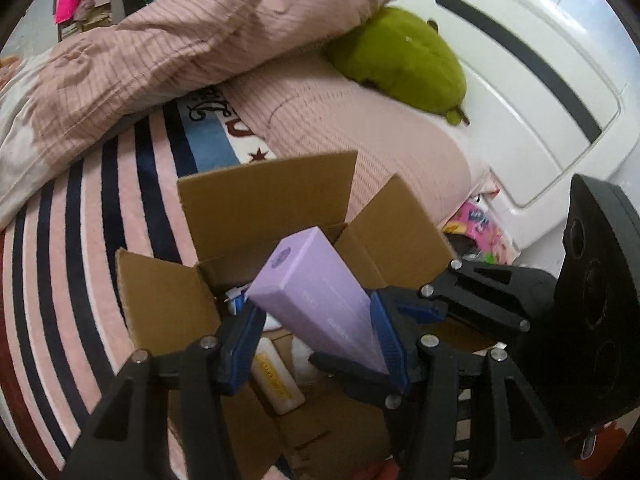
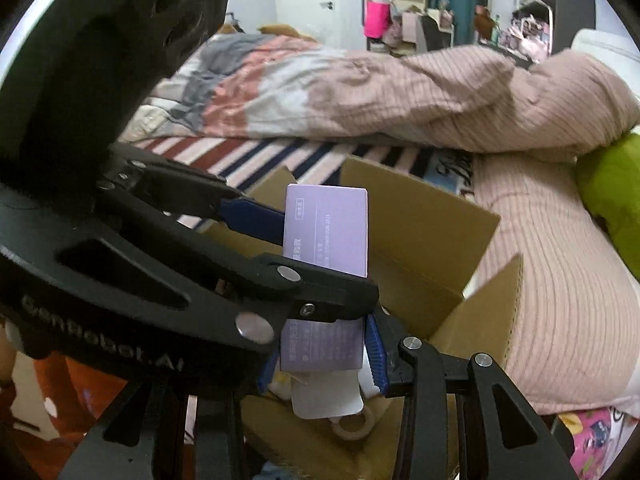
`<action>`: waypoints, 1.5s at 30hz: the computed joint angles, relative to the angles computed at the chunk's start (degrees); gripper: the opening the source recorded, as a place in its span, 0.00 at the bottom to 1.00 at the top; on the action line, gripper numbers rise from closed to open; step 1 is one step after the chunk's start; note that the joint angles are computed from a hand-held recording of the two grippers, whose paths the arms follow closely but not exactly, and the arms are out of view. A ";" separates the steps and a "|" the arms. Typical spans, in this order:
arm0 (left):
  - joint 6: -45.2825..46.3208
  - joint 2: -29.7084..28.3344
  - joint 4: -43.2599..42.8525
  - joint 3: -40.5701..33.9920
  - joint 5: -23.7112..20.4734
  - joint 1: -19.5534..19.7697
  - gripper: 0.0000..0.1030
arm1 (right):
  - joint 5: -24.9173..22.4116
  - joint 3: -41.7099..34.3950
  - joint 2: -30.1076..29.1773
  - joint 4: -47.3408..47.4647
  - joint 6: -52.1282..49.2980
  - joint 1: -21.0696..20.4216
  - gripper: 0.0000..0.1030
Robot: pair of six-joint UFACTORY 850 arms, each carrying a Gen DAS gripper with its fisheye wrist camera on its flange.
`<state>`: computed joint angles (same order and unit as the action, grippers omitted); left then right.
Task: Organize rigid objects
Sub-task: 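Carry the lilac box into the cardboard box and release it, then grasp the gold-coloured bar with the right gripper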
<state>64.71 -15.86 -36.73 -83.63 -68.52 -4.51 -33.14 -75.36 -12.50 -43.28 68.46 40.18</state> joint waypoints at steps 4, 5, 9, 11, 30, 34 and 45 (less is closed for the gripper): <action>0.71 0.25 1.44 0.11 1.19 0.46 0.65 | -1.96 -0.22 -0.44 0.48 1.87 -0.06 0.42; 0.74 0.07 0.81 -0.31 0.61 1.08 0.65 | -2.62 -0.48 -0.59 0.05 2.48 0.13 0.42; 0.50 -0.78 -2.27 -2.94 -2.52 4.76 0.65 | -4.38 -2.09 -1.25 -1.53 3.62 1.29 0.48; 2.04 -0.76 -3.51 -4.04 -3.07 7.25 0.65 | -4.72 -3.65 -1.99 -1.96 3.94 1.73 0.48; 12.58 -10.60 -10.13 -9.09 6.66 25.14 0.65 | -6.82 -40.25 -30.44 8.12 -9.85 5.50 0.48; 12.36 -13.10 -11.36 -9.89 4.81 26.15 0.65 | -11.25 -44.46 -35.17 12.52 -9.59 4.76 0.48; 13.20 -14.29 -10.76 -8.65 5.76 26.68 0.65 | -25.18 -45.42 -40.86 8.77 2.65 2.83 0.30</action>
<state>77.91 -30.15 -47.49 -92.29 -62.76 22.17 -58.32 -120.78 -53.37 -34.51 71.12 43.00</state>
